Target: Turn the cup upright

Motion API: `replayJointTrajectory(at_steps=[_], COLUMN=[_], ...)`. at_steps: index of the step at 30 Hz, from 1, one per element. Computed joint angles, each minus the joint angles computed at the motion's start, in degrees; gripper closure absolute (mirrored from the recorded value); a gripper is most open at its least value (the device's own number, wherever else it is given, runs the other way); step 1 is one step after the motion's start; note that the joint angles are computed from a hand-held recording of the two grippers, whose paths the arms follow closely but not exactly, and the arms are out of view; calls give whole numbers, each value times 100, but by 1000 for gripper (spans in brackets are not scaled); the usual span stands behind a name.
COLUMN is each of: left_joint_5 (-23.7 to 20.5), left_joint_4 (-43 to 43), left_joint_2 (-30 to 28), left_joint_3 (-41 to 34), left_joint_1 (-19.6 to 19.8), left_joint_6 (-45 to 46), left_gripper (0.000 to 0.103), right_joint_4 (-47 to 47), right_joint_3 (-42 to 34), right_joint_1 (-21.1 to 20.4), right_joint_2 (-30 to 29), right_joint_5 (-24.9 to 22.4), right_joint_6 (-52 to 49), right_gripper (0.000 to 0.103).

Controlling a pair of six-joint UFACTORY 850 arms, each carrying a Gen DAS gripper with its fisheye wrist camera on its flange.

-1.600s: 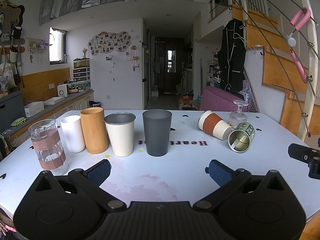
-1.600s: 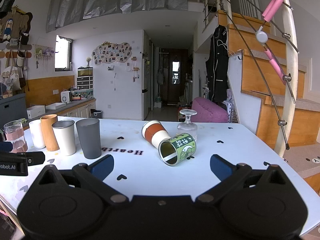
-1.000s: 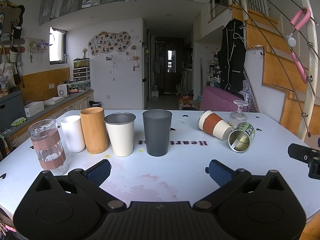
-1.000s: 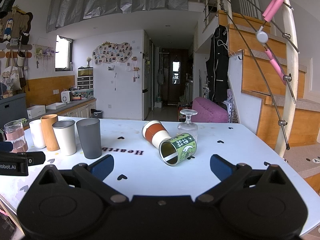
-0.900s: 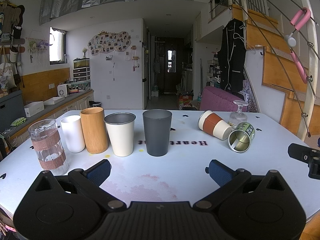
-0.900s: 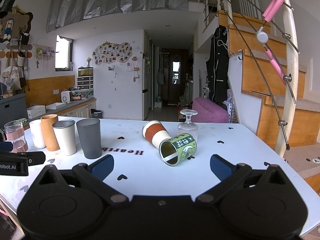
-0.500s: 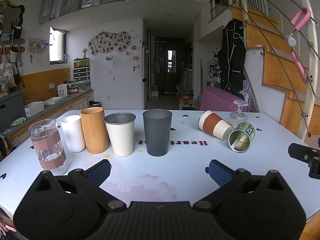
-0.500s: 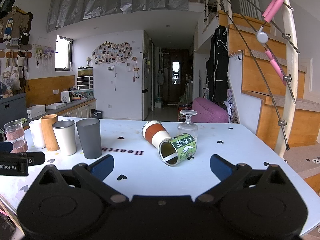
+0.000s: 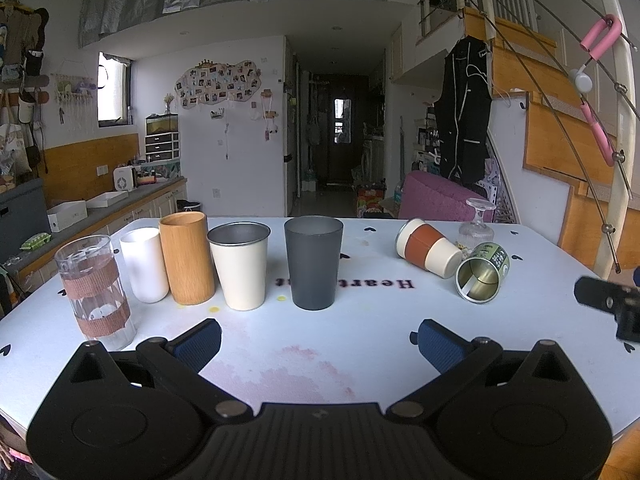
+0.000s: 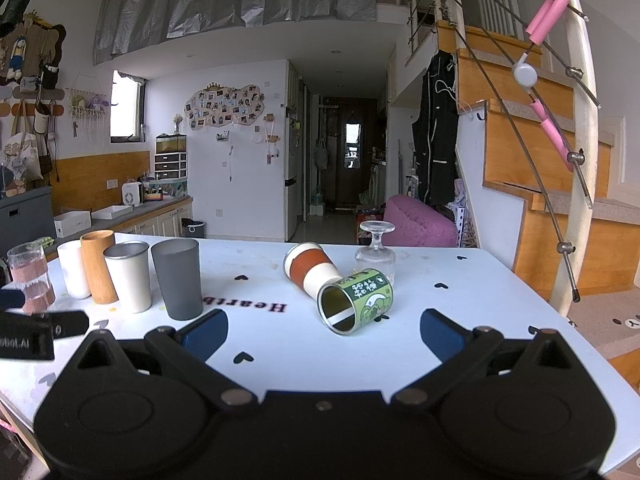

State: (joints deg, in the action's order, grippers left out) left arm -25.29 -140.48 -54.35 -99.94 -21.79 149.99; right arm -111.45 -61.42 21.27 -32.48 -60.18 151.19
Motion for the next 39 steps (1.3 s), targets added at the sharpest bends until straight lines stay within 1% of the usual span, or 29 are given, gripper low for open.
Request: replayJointTrajectory(at_steps=[3,8,15,20,23,25,28,31,33,37,39], left_joint_5=[-19,47,-51,-19,-12,17,43,65,86,130,154], left_joint_4=[-41,162,-67,96,128,121,132,88,58,54,93], left_joint_2=[15,-66,-132,-194,-229,-247,-268,-280,-288,-310,-328], left_joint_3=[48,-127,-110,-182,-225,-252,-280,-290,-303,-344,-372], left_joint_1=[-6,8,59,87,115,129,156,175,183,203,212], left_joint_6=[39,-170,113,-71,-137,-157,-197,-163,-148,-182,-239], left_gripper=[0,0,0,0,0,0,0,0,0,0,0], right_joint_4=[-77,-178,56,330,687,1021,1527,2203,2834,3830,3972], right_joint_3=[-87,-342,-943,-1514,-1973,-2287,-2735,-3199,-3504,-3848,-3920], right_joint_1=[-72,-380,-1000,-1430,-1686,-1819,-1969,-2104,-2208,-2291,-2323], right_joint_2=[-38,-120,-372,-629,-868,-1054,-1349,-1647,-1847,-2089,-2157], right_joint_5=[64,322,1041,1729,2226,2463,2733,3042,3294,3462,3571], right_joint_6=[124,118,162,357,526,637,790,573,404,128,181], right_gripper=[0,0,0,0,0,4,5,8,8,8,8])
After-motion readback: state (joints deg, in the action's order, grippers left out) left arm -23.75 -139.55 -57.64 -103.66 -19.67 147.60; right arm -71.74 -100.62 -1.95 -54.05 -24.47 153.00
